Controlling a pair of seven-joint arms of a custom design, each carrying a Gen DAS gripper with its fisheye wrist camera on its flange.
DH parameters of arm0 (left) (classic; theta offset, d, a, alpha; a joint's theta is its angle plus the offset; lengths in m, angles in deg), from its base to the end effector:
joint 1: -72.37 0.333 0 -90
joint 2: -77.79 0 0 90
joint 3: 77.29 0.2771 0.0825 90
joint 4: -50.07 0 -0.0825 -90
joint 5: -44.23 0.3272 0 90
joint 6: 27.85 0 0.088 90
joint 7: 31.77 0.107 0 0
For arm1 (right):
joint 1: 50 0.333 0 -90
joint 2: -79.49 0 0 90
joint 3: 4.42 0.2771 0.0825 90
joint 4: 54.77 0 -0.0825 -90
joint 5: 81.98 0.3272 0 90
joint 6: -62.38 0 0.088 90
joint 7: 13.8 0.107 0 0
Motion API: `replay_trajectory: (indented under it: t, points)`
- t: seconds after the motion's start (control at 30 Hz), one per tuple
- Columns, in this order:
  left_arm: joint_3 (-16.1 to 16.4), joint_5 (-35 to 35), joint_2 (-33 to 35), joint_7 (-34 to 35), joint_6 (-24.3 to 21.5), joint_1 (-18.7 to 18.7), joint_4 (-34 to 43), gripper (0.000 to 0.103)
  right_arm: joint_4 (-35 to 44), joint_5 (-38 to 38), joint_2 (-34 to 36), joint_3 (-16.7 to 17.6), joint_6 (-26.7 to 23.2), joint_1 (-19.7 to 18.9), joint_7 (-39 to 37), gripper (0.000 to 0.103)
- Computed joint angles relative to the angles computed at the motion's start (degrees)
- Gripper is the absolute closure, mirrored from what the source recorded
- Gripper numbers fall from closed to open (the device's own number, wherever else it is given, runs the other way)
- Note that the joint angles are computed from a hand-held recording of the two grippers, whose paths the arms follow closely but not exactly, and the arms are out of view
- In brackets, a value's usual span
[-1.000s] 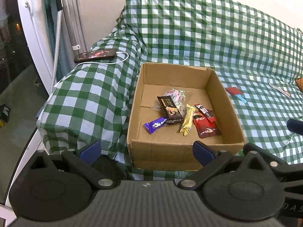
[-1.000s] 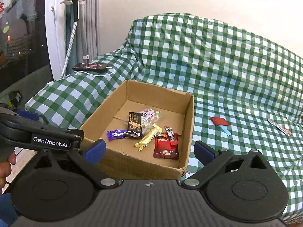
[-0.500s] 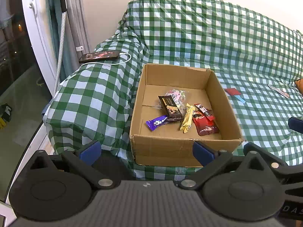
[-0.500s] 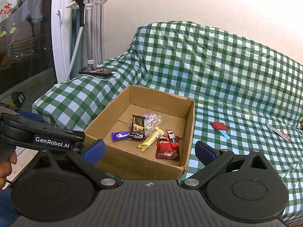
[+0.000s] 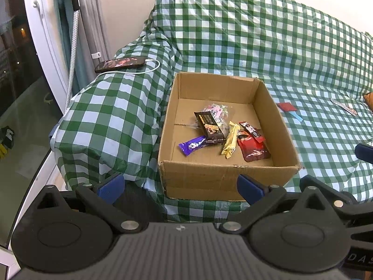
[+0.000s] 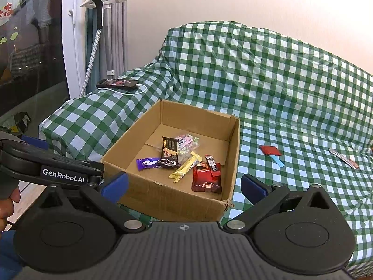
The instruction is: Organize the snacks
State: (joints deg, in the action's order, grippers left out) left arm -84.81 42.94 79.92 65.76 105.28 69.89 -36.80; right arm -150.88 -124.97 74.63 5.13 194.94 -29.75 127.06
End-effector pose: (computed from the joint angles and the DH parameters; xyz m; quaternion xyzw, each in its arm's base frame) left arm 0.5478 -0.0952 0.6797 -0.5518 0.7444 -0.2802 0.2507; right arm 0.4598 0.2533 0.6739 -0.6061 0.6373 -0.3715 0.2974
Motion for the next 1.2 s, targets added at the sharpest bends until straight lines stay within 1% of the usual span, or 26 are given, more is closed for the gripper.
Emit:
replay_trajectory:
  t: [0.37,0.8,0.93,1.07,1.2]
  points:
    - [-0.5,2.7,2.0,0.5,-3.2,-1.0,2.2,0.0,-2.6,2.2,-0.8,-0.7,2.2,-1.0,0.7,0.001]
    - [-1.3,8.1,5.0,-0.2,-6.1,-3.4,5.9,0.0,-8.1,6.3,-3.4,-1.5,7.1,-4.0,1.0,0.001]
    - [-1.7,10.3,6.2,0.1,-6.3,-4.7,7.4,0.0,-10.5,7.6,-4.8,-1.9,8.8,-5.3,1.3,0.0]
    - [-2.3,12.4,8.2,1.8,-7.0,-6.4,9.9,0.0,-13.1,8.7,-6.3,-2.2,10.0,-7.2,3.4,0.0]
    - [-2.8,14.3,12.4,2.9,-9.2,-9.2,16.3,0.0,-15.7,9.2,-8.3,-2.6,10.7,-9.6,5.8,0.0]
